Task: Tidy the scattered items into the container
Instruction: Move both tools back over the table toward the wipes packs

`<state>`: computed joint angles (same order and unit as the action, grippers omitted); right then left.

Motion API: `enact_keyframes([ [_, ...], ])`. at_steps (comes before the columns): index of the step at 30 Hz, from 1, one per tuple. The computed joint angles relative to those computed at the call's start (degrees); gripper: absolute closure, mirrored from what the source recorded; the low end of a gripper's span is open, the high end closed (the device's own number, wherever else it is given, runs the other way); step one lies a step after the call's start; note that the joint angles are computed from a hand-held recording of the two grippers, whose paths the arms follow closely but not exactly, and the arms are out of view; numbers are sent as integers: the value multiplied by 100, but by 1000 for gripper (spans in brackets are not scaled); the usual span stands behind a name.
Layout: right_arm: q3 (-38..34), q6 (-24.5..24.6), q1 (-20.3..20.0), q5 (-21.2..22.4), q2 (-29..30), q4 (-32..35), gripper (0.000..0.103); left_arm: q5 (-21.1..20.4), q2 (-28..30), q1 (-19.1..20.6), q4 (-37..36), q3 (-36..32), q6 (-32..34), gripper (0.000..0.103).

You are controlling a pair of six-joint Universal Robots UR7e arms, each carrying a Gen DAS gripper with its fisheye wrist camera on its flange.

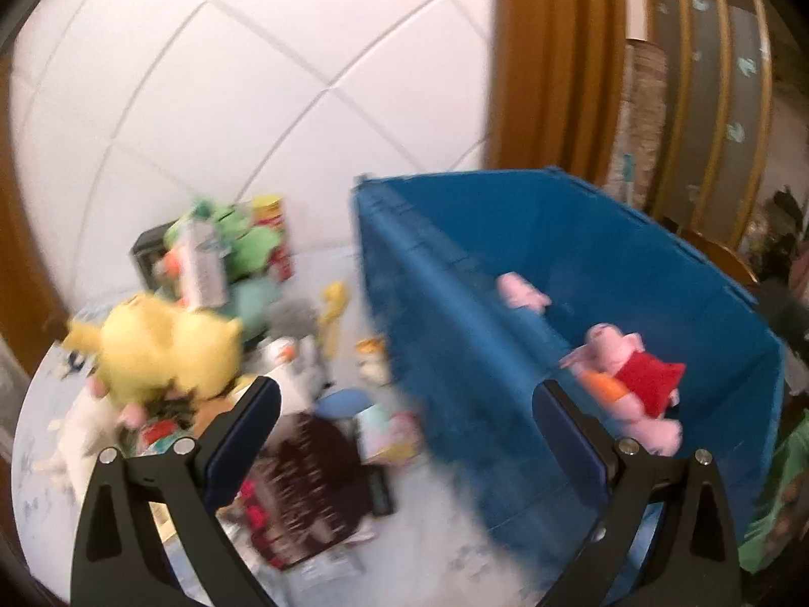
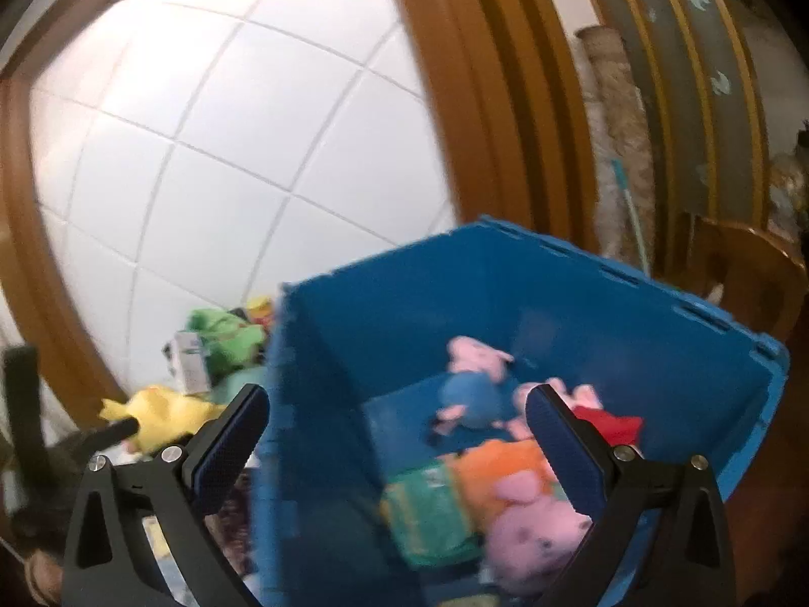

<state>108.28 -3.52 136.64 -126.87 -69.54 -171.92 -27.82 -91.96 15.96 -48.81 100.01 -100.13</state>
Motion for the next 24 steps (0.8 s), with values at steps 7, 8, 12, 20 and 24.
enact_keyframes([
  [7,-216,260,640,92,790,10,0,-905,-1115,-645,2361,153,-1763,2],
  [8,-256,361,721,123,947,12,0,-1093,-1267,-762,2632,182,-1938,2],
  [12,-406,708,931,252,1465,157,0,-1932,-1886,-1271,3561,293,-2507,2],
  [20,-482,1265,1057,391,2243,475,0,-3279,-2939,-1934,4420,550,-3097,2],
  [24,-526,1347,936,423,2533,653,0,-3367,-3231,-1777,4330,717,-3117,2],
])
